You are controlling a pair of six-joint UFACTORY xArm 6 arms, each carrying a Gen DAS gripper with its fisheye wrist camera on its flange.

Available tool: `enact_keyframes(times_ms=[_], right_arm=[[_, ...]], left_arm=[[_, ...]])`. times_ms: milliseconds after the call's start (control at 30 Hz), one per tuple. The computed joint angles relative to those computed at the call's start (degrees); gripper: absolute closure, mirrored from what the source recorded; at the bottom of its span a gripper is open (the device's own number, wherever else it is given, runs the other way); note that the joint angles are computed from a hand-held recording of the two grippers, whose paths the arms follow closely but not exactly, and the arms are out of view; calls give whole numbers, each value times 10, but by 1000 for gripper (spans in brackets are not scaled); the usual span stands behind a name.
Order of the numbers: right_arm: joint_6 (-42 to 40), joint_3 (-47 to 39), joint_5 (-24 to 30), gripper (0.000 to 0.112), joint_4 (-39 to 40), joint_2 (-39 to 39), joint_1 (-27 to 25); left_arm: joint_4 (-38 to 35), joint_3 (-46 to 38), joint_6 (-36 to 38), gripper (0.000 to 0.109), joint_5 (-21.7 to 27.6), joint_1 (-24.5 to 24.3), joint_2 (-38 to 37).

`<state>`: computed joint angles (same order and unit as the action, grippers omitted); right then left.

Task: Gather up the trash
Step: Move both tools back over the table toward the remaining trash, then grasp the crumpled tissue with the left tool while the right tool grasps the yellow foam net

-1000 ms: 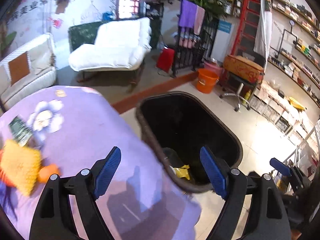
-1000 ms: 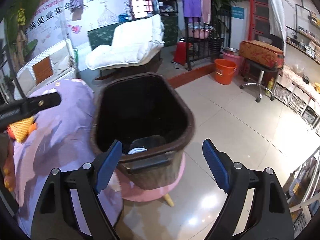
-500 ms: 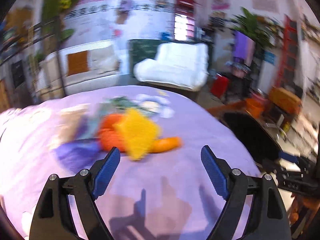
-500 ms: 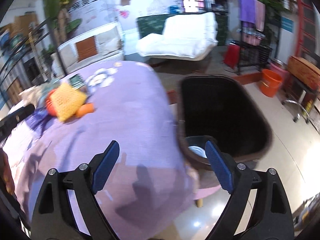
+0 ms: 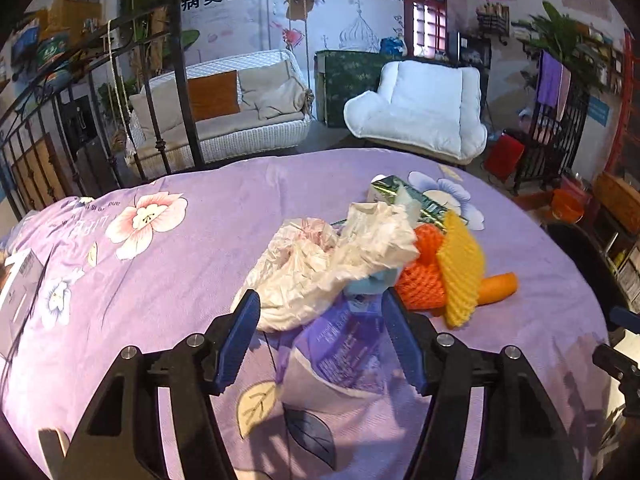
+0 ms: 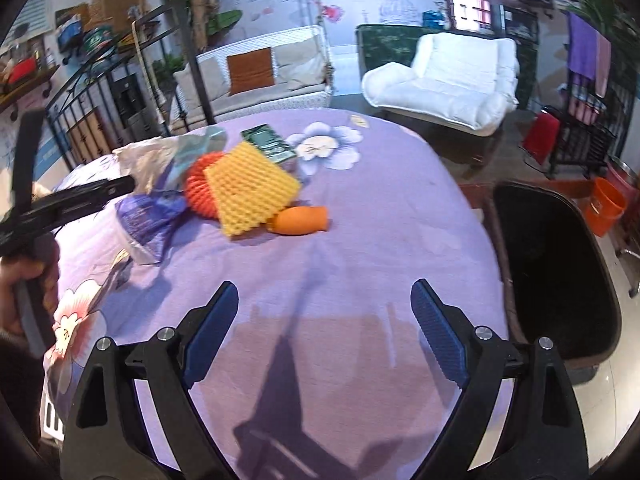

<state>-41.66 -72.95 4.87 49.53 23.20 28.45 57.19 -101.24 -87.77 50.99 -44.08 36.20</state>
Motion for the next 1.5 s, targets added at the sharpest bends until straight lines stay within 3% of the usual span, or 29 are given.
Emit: enact_keyframes(times_ms=[133,267,400,500,733,933,1100,1233,1300,1367,1433,1500], right_arm=[[3,-6,12,25,-9,1,10],[10,-16,21,25,-28,7,17],[17,-40,35,25,-49,22,20],[26,-73,63,25,-65,41,21],[98,-182,114,25,-172,114,28],[208,-319,173,26,-309,206,28],[256,-425,228,32,-375,273,30],[279,-478,261,44,-393,305,29],[284,-490,270,59,-398,313,29],[283,-492,274,82,-394,316,29],[272,-485,269,94,-377,314,28],[265,-464,255,96,-365,301,28]], left_arm=[[-22,32,36,51,-19,15,-14],[-35,44,45,74,-43,26,-20],[2,93,-21,94,-58,29,-60],[37,155,-103,97,-85,37,-107],[111,254,-255,99,-54,15,-190],[138,284,-306,99,-6,-21,-222],[134,290,-312,99,12,-35,-225],[132,289,-315,99,12,-40,-220],[134,292,-320,99,11,-41,-220],[135,295,-326,99,14,-45,-220],[132,294,-328,99,23,-49,-219],[131,297,-334,99,26,-53,-219]])
